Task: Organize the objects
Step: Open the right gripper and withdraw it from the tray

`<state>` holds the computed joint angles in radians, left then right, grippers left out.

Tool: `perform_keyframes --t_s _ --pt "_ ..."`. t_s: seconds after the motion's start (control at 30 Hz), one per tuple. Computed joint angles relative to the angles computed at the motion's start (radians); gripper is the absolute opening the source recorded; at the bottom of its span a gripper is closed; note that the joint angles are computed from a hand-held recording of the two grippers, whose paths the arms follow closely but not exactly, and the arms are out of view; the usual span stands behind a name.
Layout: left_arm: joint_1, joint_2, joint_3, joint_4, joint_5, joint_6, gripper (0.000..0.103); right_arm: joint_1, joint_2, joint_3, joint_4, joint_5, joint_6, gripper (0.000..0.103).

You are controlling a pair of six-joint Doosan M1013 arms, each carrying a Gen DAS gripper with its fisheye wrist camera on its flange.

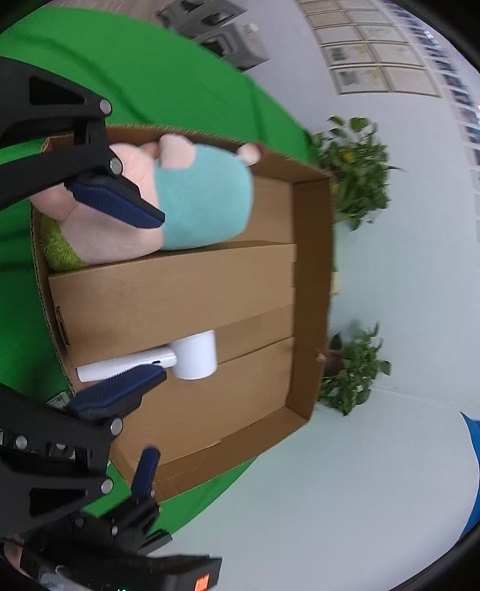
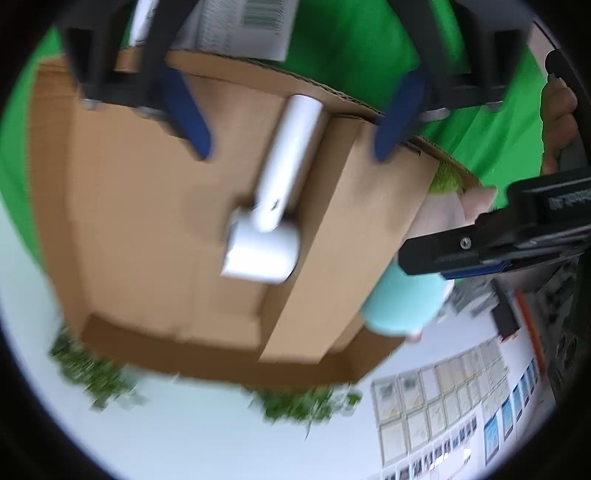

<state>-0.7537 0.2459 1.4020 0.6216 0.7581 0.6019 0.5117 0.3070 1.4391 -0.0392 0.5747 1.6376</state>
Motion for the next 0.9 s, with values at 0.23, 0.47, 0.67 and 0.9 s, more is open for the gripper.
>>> perform_keyframes --t_s 0.23,0.47,0.67,0.9 --pt "-0.112 -0.037 0.061 0.388 0.074 -0.295 0.103 0.023 -0.084 0.092 -0.247 -0.081 0.251 0.093" --pt "-0.172 -0.053 0.08 0.472 0.112 -0.418 0.103 0.024 -0.138 0.155 -0.34 -0.101 0.373 0.093" --pt "-0.205 -0.051 0.063 0.458 0.148 -0.386 0.103 0.031 -0.172 0.188 -0.451 -0.117 0.524 0.093" --pt "-0.21 -0.059 0.067 0.432 0.162 -0.392 0.103 0.037 -0.176 0.197 -0.482 -0.137 0.551 0.093"
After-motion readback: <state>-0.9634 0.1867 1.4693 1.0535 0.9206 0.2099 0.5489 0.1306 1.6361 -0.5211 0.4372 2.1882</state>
